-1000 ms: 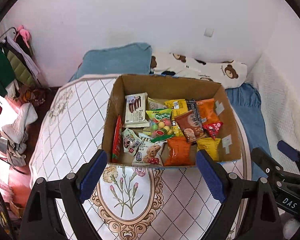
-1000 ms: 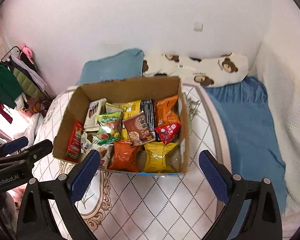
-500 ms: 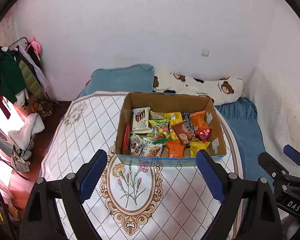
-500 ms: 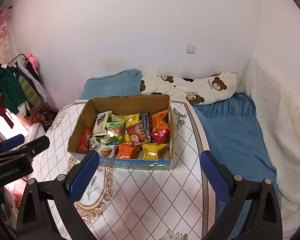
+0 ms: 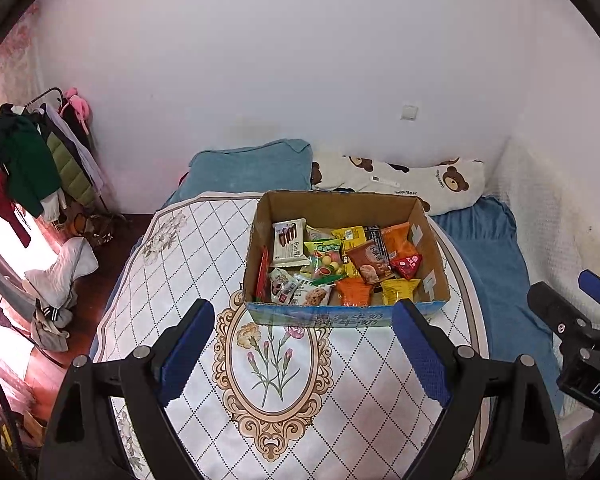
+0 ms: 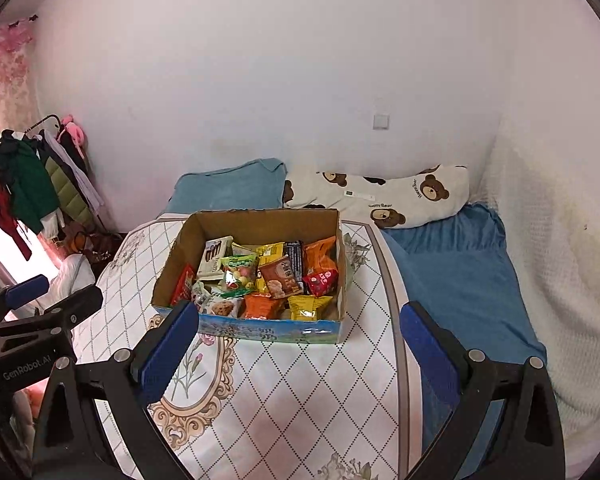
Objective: Organize snacks
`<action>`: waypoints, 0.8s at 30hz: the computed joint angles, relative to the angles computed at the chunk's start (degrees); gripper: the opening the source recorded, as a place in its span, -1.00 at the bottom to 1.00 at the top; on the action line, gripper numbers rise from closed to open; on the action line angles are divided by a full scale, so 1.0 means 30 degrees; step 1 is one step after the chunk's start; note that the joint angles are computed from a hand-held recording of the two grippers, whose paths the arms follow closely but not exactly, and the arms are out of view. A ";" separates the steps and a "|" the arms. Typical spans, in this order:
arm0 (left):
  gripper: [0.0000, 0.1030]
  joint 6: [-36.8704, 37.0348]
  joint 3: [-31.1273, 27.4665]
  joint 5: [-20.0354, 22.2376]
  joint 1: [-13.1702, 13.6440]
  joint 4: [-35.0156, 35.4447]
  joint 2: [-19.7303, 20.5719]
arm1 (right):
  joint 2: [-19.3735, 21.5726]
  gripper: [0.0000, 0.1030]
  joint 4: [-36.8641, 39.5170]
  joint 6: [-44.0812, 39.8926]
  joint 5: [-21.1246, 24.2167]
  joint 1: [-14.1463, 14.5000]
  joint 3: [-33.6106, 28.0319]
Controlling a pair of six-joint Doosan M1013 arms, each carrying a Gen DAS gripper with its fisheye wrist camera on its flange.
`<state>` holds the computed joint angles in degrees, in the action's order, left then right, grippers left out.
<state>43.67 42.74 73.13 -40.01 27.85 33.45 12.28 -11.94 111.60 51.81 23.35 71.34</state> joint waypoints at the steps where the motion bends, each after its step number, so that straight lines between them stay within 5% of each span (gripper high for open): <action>1: 0.79 0.0128 -0.0043 -0.0072 0.0045 -0.0161 0.0090 | 0.0053 0.99 -0.0079 0.0054 -0.0010 -0.0013 0.0000; 3: 0.99 0.0287 -0.0168 -0.0074 0.0120 -0.0391 0.0263 | 0.0261 0.99 -0.0230 0.0179 0.0054 -0.0067 -0.0081; 24: 1.00 0.0829 -0.2100 0.1004 0.0530 -0.0190 0.2269 | 0.2552 0.99 -0.1188 0.1151 0.0144 -0.0387 -0.0986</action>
